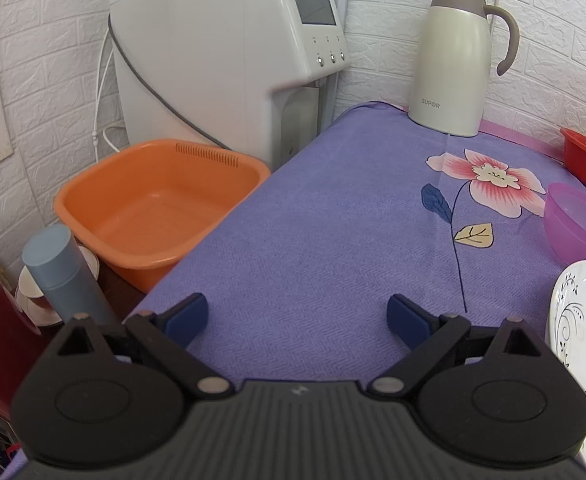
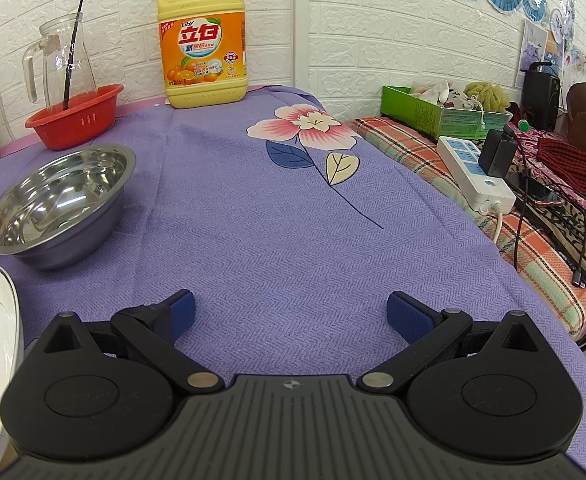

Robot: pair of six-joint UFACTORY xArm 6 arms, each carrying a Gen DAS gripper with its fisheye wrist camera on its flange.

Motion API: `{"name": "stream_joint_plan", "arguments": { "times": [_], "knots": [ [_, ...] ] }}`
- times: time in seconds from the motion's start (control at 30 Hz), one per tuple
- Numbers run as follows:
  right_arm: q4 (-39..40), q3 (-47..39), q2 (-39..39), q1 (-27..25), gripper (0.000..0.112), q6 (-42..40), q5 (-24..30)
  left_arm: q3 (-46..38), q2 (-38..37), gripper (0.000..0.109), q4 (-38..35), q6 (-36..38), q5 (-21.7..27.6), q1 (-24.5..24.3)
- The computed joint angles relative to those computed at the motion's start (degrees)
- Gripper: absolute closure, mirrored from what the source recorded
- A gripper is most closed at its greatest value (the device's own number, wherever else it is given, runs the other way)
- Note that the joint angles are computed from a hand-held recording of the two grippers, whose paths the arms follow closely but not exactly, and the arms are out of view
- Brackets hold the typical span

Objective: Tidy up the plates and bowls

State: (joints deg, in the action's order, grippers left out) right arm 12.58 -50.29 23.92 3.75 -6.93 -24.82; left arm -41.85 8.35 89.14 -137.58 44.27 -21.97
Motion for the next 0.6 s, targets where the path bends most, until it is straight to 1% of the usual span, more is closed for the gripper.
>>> {"name": "stream_joint_plan", "arguments": {
  "times": [0.43,0.47,0.5,0.53,0.57,0.6],
  "knots": [
    [0.4,-0.1,0.1,0.1,0.009,-0.2,0.0,-0.2,0.1,0.013,-0.9,0.5,0.4,-0.2],
    [0.3,0.1,-0.3,0.1,0.009,-0.4,0.6,-0.3,0.0,0.013,-2.1,1.1,0.4,-0.4],
    [-0.4,0.0,-1.1,-0.1,0.009,-0.3,2.8,-0.2,-0.5,0.013,-3.7,1.9,0.5,-0.9],
    [1.3,-0.2,-1.7,0.1,0.009,-1.4,4.3,0.0,-1.4,0.013,-4.9,3.0,1.8,-2.4],
    [1.6,1.0,-2.6,0.3,0.009,-1.4,3.4,0.3,-2.3,0.013,-5.3,3.6,3.9,-4.2],
    [-0.6,3.4,-3.8,0.3,0.009,0.3,0.5,0.6,-3.5,0.013,-5.8,4.2,6.4,-6.6]
  ]
}}
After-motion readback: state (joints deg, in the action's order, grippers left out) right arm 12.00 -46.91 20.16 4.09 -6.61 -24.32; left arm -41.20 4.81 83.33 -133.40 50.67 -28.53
